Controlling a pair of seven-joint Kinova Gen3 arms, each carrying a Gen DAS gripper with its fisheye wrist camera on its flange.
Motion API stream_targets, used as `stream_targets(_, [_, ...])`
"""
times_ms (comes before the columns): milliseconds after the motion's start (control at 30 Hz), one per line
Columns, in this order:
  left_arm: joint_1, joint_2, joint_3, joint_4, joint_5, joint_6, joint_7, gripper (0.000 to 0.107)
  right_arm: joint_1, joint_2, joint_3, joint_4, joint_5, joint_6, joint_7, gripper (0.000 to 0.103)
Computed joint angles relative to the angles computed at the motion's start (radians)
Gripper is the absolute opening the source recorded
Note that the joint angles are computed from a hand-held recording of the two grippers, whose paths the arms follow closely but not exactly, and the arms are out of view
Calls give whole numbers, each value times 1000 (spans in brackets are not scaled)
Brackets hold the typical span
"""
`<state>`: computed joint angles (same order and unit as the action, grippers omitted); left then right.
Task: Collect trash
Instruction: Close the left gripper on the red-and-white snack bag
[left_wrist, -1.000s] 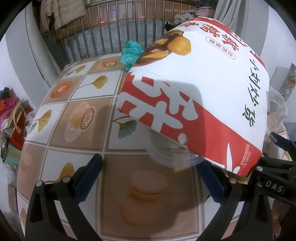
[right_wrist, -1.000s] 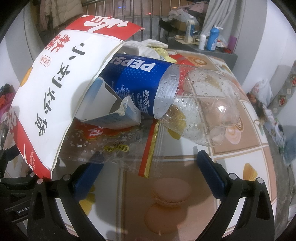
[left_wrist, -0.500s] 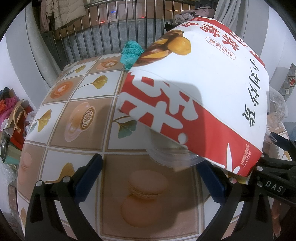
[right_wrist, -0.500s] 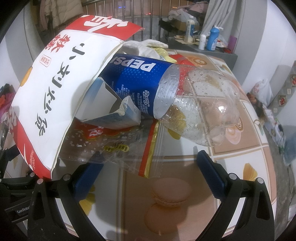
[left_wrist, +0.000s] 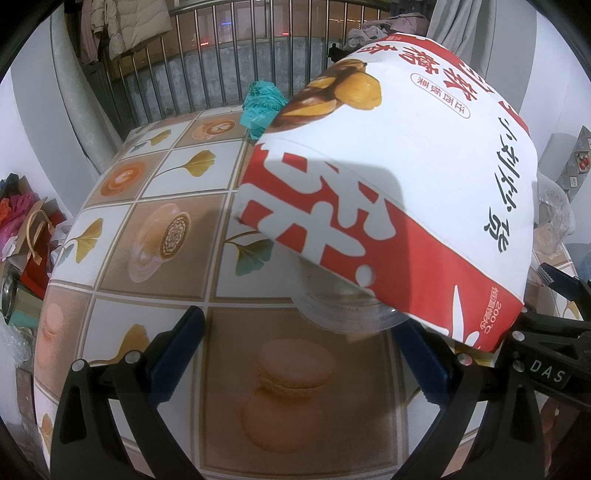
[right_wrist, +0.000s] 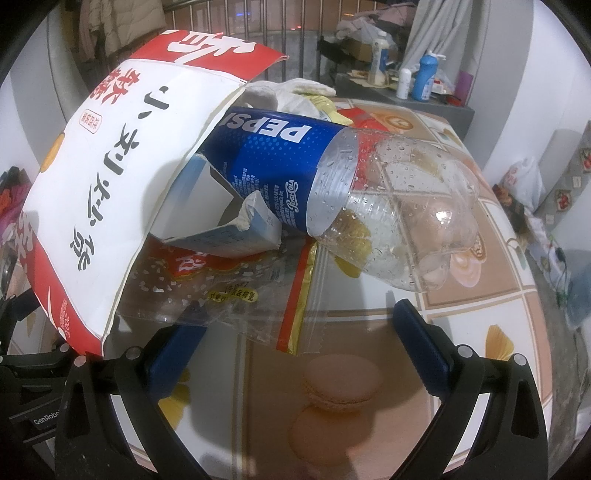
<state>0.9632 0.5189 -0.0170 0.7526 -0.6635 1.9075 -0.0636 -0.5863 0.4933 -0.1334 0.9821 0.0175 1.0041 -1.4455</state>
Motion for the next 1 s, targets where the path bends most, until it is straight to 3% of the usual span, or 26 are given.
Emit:
stream_targets(200, [3, -1, 1, 2, -1, -1, -4, 99, 7, -16, -5, 27, -5, -11, 4, 96])
stream_targets(333, [27, -53, 23, 82, -3, -67, -34, 99, 20, -32, -16, 50, -20, -16, 33, 96])
stream_targets(533, [132, -205, -25, 316, -17, -291, 150, 99, 49, -57, -33, 80, -65, -20, 65, 96])
stream_targets(600, [89, -256, 49, 391, -49, -372, 228, 99, 66, -55, -40, 76, -91, -19, 80, 96])
stream_targets(667, [33, -318, 142, 478, -82, -453, 310, 85, 75, -57, -42, 80, -108, -21, 88, 95])
stream_targets(767, [-69, -396, 273, 585, -127, -575, 432, 76, 75, -61, -39, 86, -113, -24, 89, 95])
stream_targets(833, [-77, -440, 295, 662, -189, -657, 513, 76, 73, -69, -37, 98, -113, -30, 85, 95])
stream_targets(900, [-15, -463, 254, 711, -270, -689, 593, 76, 78, -78, -38, 112, -121, -37, 82, 95])
stream_targets(1000, [3, -453, 275, 707, -355, -627, 635, 73, 80, -84, -38, 122, -125, -43, 75, 95])
